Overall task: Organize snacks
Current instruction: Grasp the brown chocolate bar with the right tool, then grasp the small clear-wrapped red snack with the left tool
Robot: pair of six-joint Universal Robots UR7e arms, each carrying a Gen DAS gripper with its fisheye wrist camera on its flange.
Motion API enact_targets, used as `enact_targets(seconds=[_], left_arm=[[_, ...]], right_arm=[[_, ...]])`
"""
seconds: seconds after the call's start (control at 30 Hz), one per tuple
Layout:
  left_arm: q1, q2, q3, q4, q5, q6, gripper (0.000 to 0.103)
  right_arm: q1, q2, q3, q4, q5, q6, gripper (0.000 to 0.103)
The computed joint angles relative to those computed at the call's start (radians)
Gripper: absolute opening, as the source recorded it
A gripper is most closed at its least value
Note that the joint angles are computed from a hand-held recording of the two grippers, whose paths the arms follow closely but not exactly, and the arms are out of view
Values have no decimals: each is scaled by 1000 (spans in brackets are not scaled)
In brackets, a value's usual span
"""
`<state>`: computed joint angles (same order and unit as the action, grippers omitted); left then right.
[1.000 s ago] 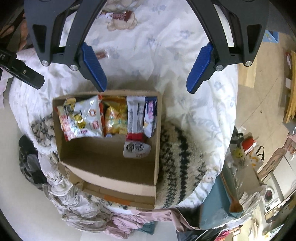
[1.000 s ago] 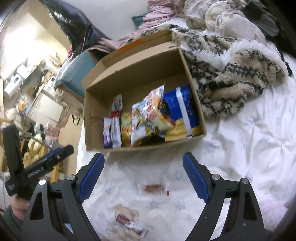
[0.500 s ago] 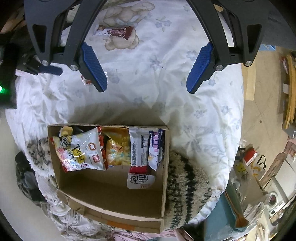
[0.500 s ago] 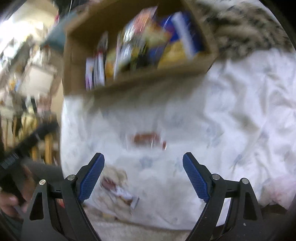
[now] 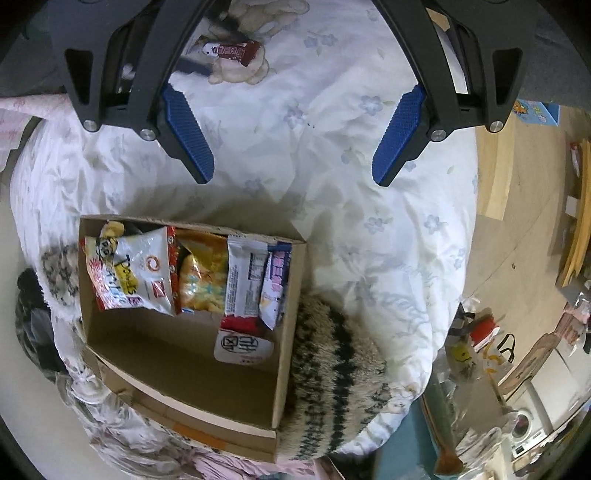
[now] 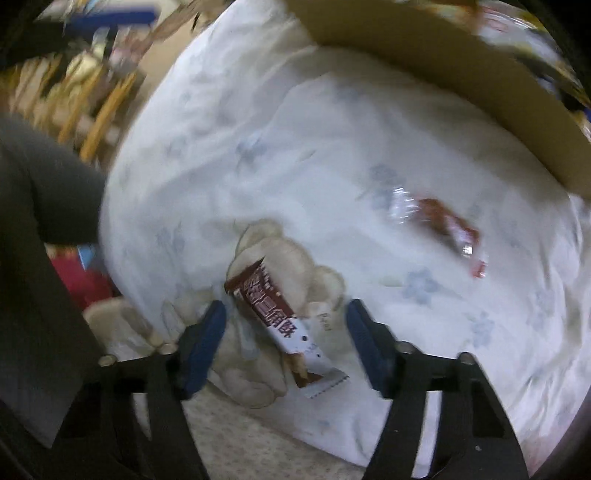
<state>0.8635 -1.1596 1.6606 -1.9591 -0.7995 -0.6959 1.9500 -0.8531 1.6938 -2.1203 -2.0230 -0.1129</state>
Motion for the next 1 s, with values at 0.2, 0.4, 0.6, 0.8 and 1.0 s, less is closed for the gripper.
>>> enact_targets(seconds=[0.2,0.4,0.6,0.8,1.0], left_arm=[[4,12,-9,28,4,6,85],[-7,75,-28,58,-26,132,85],[-29,165,-46,56,-99,357,85],[-33,256,-69,14,-121,554,84],[6,332,-108,19,-181,651,60]], right_arm=[[-15,-67,17,-69,56,21,17],[-89,-215,81,-335,77,217,17],[-137,-284,127,-460,48,357,17],[-155,-300,142,-511,38,405,17],[-170,-302,169,-544,43,429,17]])
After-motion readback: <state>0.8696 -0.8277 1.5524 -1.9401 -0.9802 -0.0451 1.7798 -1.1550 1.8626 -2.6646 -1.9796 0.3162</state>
